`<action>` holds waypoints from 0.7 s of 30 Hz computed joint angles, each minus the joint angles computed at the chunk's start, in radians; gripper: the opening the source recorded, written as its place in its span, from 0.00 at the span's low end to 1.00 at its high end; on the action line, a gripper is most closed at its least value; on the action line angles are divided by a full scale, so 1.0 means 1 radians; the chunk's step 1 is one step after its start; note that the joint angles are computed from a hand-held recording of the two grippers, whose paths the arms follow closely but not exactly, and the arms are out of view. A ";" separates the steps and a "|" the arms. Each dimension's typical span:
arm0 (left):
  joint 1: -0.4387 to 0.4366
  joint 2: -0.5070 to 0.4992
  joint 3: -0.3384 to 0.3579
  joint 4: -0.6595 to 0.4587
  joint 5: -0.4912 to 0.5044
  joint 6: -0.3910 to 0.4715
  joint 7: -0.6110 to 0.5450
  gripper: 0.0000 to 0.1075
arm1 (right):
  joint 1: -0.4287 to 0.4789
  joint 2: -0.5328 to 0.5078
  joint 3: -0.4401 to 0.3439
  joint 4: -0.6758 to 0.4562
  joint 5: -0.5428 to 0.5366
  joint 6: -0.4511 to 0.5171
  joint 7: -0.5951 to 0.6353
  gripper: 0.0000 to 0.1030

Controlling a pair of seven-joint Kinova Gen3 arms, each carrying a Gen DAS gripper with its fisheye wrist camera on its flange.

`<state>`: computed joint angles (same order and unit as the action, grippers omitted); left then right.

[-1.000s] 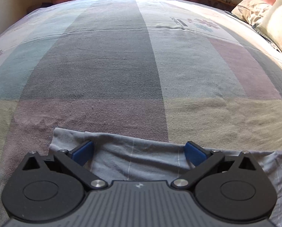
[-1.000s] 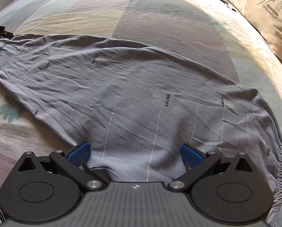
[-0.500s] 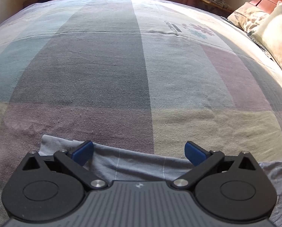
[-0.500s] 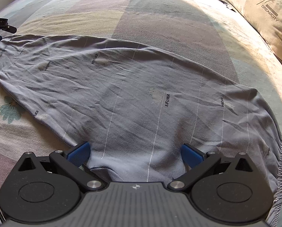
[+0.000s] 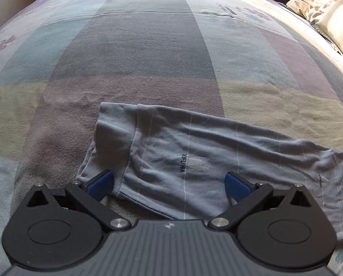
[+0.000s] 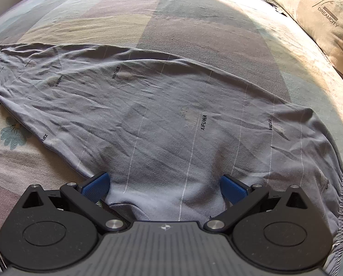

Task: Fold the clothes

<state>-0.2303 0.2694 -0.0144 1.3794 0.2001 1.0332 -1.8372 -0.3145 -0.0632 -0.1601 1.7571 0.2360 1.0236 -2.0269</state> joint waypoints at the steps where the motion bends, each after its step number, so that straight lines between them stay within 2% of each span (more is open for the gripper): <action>1: 0.004 0.007 -0.005 -0.021 -0.015 0.022 0.015 0.95 | 0.000 0.000 0.000 -0.001 -0.001 0.001 0.001 1.00; 3: 0.028 0.011 -0.015 -0.042 -0.052 0.044 0.045 0.95 | 0.001 -0.001 0.000 0.002 0.000 -0.003 0.001 1.00; 5: 0.028 -0.005 0.000 -0.036 -0.030 0.030 0.024 0.95 | 0.000 -0.003 -0.002 0.005 0.004 -0.006 -0.005 1.00; 7: 0.034 -0.022 0.034 -0.021 -0.013 0.000 -0.045 0.95 | -0.001 -0.005 -0.005 0.009 0.009 -0.008 -0.012 1.00; 9: 0.071 -0.022 0.054 -0.012 -0.036 -0.019 -0.120 0.95 | -0.001 -0.006 -0.006 0.011 0.011 -0.012 -0.014 1.00; 11: 0.089 -0.006 0.061 -0.017 -0.037 0.005 -0.165 0.95 | -0.001 -0.004 -0.004 0.009 0.008 -0.010 -0.011 1.00; 18: 0.086 -0.022 0.025 0.010 -0.021 0.022 -0.107 0.95 | 0.001 -0.007 -0.002 0.013 0.004 -0.017 -0.004 1.00; 21: 0.057 -0.029 0.049 -0.007 0.061 0.046 -0.171 0.95 | 0.001 -0.014 -0.007 0.025 0.013 -0.031 -0.016 1.00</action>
<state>-0.1734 0.2400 0.0350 1.3727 0.2610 1.0792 -2.0078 -0.3136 -0.0771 -0.1668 1.7823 0.2493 0.9921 -2.0424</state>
